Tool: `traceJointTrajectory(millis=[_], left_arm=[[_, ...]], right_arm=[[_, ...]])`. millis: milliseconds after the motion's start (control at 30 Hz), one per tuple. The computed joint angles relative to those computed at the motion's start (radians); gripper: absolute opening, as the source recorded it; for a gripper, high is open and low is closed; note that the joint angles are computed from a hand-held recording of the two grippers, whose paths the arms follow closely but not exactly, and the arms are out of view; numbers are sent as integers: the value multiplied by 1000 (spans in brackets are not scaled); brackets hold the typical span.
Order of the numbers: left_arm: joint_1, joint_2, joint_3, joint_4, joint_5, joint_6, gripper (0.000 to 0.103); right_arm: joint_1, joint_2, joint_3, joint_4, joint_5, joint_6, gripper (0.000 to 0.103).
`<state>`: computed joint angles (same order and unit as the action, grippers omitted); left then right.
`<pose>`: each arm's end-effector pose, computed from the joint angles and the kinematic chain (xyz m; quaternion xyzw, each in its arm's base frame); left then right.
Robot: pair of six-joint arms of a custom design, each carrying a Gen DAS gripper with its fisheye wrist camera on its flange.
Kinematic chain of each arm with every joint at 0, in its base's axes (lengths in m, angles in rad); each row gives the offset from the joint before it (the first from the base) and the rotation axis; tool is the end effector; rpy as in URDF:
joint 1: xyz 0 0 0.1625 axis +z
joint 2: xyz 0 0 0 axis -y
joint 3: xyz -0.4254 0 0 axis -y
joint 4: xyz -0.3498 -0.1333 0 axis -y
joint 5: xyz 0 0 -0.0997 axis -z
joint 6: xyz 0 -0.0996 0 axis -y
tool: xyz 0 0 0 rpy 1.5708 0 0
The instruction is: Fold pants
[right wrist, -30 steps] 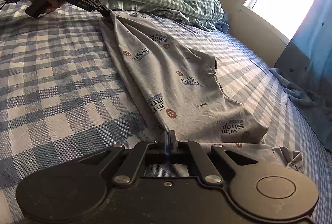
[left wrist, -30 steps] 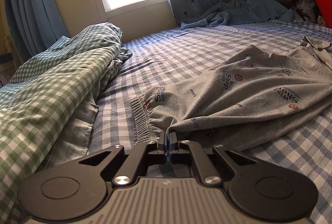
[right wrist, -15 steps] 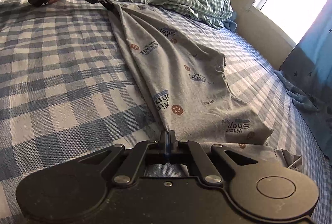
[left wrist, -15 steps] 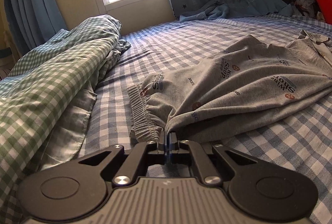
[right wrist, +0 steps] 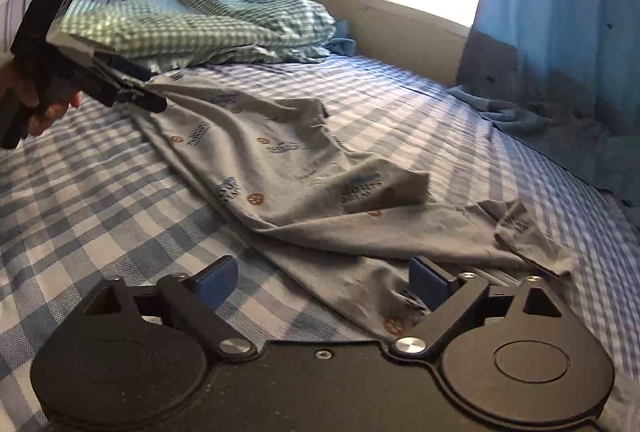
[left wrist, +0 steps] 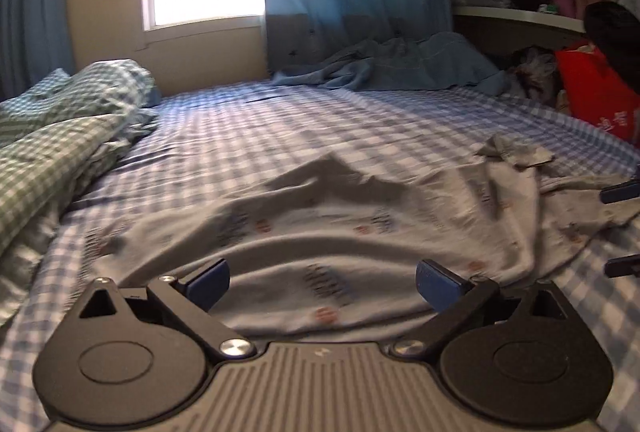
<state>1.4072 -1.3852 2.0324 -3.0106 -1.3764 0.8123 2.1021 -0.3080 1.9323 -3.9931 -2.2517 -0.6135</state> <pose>0.0695 -0.5154 0.3721 0.3973 0.8286 -0.3356 0.2073 0.3201 -0.4054 -0.0405 0.3614 -0.8004 0.3533 0.3225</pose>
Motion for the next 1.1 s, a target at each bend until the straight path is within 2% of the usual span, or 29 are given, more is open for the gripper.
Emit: traceJointTrajectory(millis=[67,167,267,367,467,567,600,633,700,767,867,933,1033,1100], left_arm=[[-39,17,23,36,-45,-39,102],[-87,72,31,91,-100,-114,102],[-116,147,19,111,-138,-189,102],[-125,220,-3,109,-155,-268,102],[-111,264,-47,156,-209,-373,100],[-84,291,-79,183,-286,-442,86],[-79,299,-92,195,-295,-465,76],[-78,304,-100,206,-289,-485,65],[-82,311,-115,228,-253,-535,52],[-91,316,-116,223,-201,-586,45],[-95,312,-98,173,-187,-601,45],[-113,303,-78,139,-145,-591,59],[-132,293,-57,106,-102,-550,62],[-140,288,-50,99,-80,-540,62]], right_arm=[[-14,-31,63,-72,-7,36,102],[-50,-94,144,-113,-22,124,102],[-113,-174,216,-120,14,241,102],[-183,-264,256,-59,93,366,102],[-251,-357,245,93,214,504,102],[-302,-390,172,218,353,638,102],[-315,-386,138,249,395,676,102],[-322,-375,98,277,424,708,102],[-327,-338,16,312,451,755,102],[-333,-295,-69,349,470,816,102],[-332,-237,-175,421,425,929,102],[-326,-212,-225,464,358,984,102],[-323,-191,-253,435,258,1014,102],[-328,-193,-241,360,209,988,102]])
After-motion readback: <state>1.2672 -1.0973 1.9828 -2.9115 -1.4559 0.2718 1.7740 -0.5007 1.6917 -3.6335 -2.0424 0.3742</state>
